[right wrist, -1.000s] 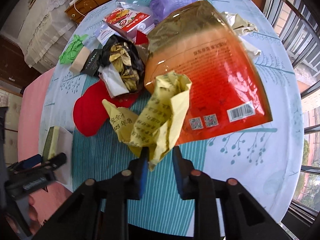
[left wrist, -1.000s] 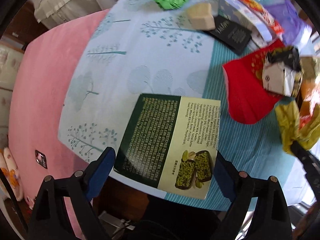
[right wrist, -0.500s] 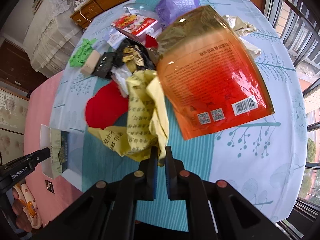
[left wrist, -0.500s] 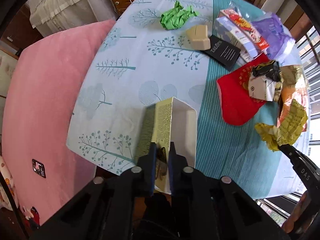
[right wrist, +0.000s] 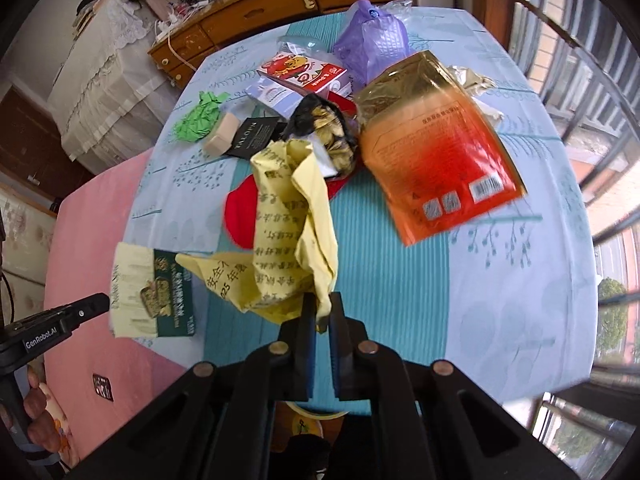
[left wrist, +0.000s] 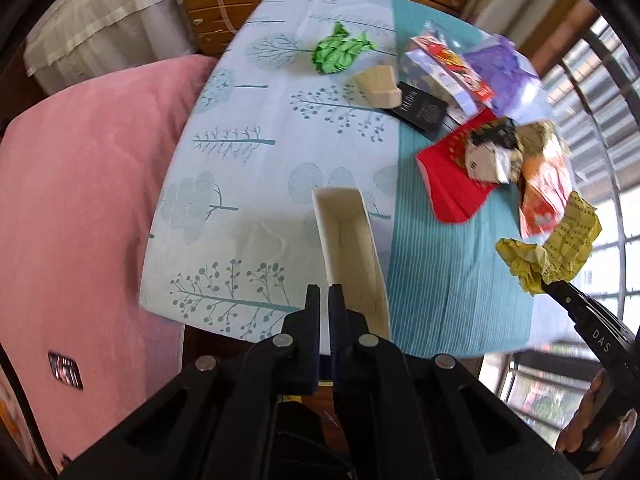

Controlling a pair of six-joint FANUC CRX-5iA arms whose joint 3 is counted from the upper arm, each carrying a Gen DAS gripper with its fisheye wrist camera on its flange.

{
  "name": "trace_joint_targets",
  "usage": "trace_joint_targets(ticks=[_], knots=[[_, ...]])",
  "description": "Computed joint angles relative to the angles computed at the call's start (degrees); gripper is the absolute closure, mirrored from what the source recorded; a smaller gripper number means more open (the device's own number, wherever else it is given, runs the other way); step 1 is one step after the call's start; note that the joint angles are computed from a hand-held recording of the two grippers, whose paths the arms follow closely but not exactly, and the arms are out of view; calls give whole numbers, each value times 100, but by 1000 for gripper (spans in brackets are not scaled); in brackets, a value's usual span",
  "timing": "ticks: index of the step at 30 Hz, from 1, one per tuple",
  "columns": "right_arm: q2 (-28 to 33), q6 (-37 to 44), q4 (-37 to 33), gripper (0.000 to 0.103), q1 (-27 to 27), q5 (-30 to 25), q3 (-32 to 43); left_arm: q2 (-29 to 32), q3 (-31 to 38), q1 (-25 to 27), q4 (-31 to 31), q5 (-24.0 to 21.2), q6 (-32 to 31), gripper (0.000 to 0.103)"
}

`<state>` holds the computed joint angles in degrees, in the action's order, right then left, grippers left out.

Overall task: Collect trash
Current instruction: 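Lift the box with the left gripper while the right lifts the yellow paper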

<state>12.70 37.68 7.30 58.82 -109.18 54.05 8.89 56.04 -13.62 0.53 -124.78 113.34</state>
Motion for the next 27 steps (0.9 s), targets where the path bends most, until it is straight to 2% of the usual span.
trace_joint_targets(ticks=[5, 10, 13, 16, 17, 18, 21, 23, 27], knots=[[-273, -1050, 522, 98, 790, 53, -494, -522, -981, 286, 337, 392, -522, 101], [-489, -1862, 910, 98, 1457, 37, -892, -864, -1996, 700, 1161, 845, -623, 98], [-514, -2041, 1061, 98, 1667, -39, -959, -851, -2008, 604, 1164, 869, -703, 91], [-531, -2122, 1185, 98, 1748, -77, -951, -754, -1873, 516, 1219, 828, -661, 61], [-523, -2109, 1240, 98, 1760, -81, -933, -717, -1829, 517, 1287, 813, -610, 45], [-515, -2087, 1276, 98, 1765, -88, -906, -673, -1765, 513, 1330, 797, -538, 38], [-457, -1952, 1338, 98, 1727, -109, -795, -536, -1481, 568, 1446, 646, -405, 37], [-416, -1837, 1315, 98, 1666, -101, -715, -329, -1166, 584, 1475, 338, -219, 37], [-360, -1658, 1217, 98, 1549, -51, -591, -142, -815, 610, 1520, 141, -76, 36]])
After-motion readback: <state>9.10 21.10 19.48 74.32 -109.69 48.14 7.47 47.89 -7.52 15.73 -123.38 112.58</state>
